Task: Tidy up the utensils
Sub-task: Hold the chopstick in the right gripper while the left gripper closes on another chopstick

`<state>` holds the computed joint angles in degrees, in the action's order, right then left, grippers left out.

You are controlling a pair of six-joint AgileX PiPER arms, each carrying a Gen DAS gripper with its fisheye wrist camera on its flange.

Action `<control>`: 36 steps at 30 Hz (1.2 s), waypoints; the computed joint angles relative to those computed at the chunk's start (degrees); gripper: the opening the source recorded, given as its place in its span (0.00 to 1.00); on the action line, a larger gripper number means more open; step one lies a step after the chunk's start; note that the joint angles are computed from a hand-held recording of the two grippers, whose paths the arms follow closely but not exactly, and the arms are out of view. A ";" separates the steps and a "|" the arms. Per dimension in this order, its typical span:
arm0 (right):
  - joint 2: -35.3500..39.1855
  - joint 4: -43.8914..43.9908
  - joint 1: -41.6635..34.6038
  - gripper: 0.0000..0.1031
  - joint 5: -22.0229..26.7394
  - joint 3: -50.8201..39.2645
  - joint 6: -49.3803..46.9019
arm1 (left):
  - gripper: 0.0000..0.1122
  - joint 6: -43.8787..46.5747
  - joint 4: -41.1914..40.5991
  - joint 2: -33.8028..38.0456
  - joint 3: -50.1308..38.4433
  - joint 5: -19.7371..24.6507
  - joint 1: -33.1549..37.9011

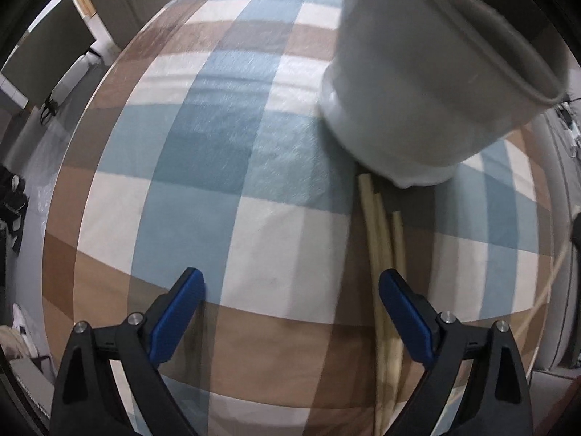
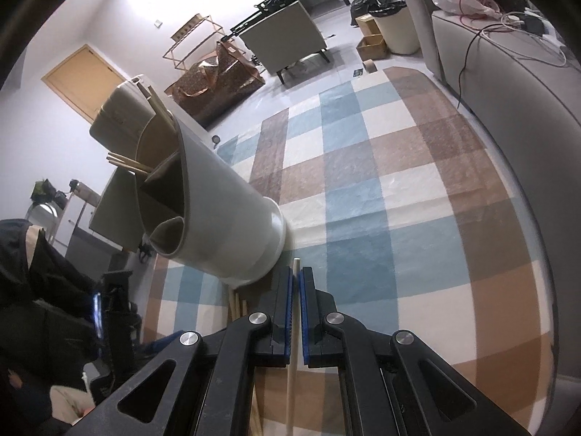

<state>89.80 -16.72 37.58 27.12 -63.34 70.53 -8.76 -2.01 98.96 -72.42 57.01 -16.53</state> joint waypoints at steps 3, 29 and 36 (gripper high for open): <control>-0.40 0.12 -0.15 0.03 -0.04 0.26 -0.02 | 0.84 0.36 -0.25 -0.45 0.65 -0.27 0.36; -0.02 0.49 -0.02 0.03 0.63 -0.53 -1.14 | 0.84 1.67 -1.32 0.30 -2.36 0.07 2.05; -0.53 0.76 -0.47 0.03 0.67 -0.10 -1.18 | 0.84 -2.23 3.22 2.83 -2.44 -1.39 -0.38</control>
